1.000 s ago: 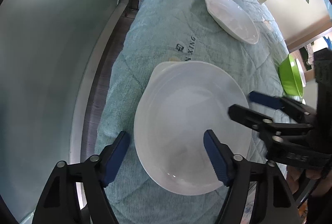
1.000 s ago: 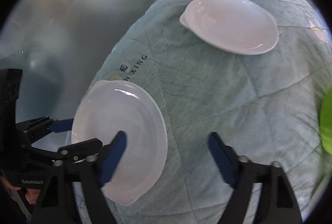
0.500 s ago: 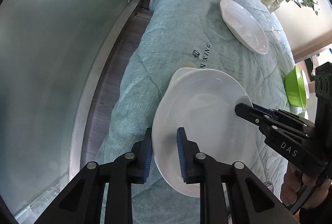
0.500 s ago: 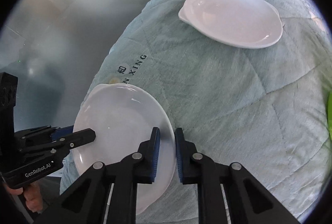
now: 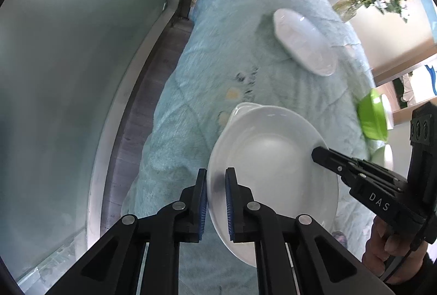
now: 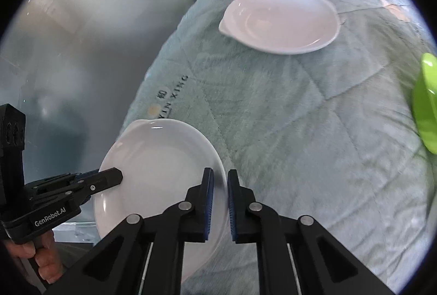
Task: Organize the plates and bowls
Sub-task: 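Carry the white plate over the patterned plate and lower it on top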
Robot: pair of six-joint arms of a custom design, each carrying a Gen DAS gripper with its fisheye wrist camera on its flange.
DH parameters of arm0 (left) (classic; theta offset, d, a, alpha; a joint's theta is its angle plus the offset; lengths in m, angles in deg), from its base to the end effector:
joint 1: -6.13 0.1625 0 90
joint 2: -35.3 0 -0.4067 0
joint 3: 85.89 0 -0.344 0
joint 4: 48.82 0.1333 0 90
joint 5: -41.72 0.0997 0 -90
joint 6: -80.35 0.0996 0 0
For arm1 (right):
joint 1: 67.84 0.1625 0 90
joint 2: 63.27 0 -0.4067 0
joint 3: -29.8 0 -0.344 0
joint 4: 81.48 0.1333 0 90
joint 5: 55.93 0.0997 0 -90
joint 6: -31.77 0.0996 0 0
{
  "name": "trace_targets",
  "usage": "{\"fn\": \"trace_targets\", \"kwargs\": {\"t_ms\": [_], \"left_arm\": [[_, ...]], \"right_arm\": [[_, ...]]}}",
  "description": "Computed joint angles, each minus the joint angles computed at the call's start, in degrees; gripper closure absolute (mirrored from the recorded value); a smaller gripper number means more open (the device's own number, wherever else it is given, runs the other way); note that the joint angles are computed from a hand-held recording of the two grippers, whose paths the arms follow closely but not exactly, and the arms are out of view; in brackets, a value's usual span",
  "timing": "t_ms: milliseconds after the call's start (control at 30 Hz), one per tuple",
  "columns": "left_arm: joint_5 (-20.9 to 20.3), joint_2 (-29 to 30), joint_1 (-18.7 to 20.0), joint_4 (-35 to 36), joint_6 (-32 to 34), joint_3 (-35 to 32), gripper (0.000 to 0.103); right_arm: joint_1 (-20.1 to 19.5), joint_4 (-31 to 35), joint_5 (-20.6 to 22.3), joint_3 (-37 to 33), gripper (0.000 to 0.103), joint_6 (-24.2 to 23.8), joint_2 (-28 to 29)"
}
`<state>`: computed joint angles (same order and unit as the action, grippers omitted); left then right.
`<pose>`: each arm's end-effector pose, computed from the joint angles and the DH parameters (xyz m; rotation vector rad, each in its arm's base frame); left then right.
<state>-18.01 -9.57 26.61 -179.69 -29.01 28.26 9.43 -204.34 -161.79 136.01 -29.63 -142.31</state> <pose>-0.3636 -0.3317 0.0046 -0.7080 2.4685 -0.6866 -0.0050 -0.5034 0.3192 1.1599 -2.6128 -0.1266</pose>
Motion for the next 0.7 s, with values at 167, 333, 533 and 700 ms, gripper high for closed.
{"fn": "trace_targets", "kwargs": {"t_ms": [167,333,533,700], "left_arm": [[1.76,-0.12,-1.8,7.69,0.84,-6.37,0.096],[3.77,1.17,-3.39,15.61,1.8,-15.07,0.098],[5.4,5.29,-4.55,22.2,4.61,-26.41,0.098],[5.7,8.81,-5.76,24.9,6.24,-33.47,0.098]], "right_arm": [[-0.15,5.39,3.58,-3.21,0.095,2.26,-3.91],[0.1,10.51,5.67,-7.59,0.095,4.61,-6.27],[-0.5,14.91,7.27,-12.27,0.095,6.05,-9.19],[-2.52,17.75,9.04,-15.72,0.095,5.68,-11.1]]}}
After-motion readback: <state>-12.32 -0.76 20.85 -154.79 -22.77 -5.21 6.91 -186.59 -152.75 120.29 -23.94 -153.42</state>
